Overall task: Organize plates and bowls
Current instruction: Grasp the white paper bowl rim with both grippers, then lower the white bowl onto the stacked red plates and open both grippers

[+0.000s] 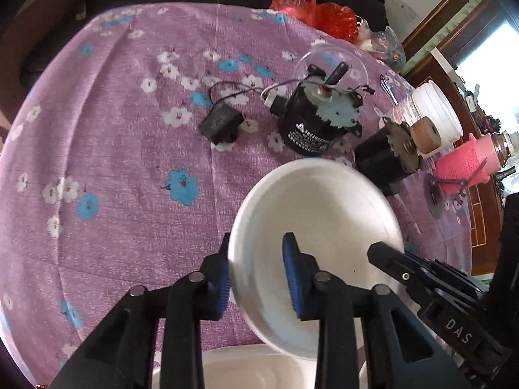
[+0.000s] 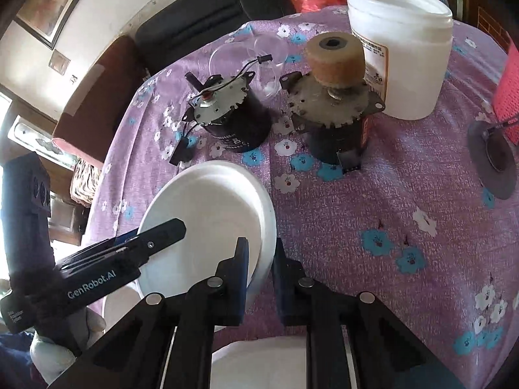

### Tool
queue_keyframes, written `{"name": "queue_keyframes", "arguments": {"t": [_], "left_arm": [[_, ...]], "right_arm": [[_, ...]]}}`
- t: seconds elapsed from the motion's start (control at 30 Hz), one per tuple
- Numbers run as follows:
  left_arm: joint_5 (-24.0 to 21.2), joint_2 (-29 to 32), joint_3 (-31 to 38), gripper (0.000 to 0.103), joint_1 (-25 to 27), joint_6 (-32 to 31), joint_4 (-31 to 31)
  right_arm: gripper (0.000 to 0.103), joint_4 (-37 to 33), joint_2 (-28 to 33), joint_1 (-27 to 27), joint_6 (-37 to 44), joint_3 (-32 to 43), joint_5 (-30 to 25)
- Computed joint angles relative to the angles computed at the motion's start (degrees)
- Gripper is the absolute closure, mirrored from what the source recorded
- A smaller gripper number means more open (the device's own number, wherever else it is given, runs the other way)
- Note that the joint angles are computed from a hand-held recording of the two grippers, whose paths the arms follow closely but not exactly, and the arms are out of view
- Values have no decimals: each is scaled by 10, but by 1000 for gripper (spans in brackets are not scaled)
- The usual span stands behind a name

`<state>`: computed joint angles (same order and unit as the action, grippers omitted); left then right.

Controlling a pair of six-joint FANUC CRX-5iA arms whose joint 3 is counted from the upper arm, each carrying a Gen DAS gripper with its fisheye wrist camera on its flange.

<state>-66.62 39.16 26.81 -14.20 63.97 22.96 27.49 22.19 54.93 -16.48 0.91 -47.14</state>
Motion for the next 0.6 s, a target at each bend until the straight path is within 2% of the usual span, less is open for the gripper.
{"name": "queue_keyframes", "arguments": {"t": [0.13,0.33,0.47,0.6], "left_arm": [[36,-38,-41,77,8,-15,31],[101,-159,-160,76,41,-78,75],[135,-253,-258,76,82,-128,99],[153,-330,-349,76,136,-169,128]], "right_arm": [[89,55,-10,9,-39,-10,-8],[89,130,-30,50,-63,3,-38],[89,139,-6,83,-39,57,-63],[89,127,34,114,-7,117,-60]]}}
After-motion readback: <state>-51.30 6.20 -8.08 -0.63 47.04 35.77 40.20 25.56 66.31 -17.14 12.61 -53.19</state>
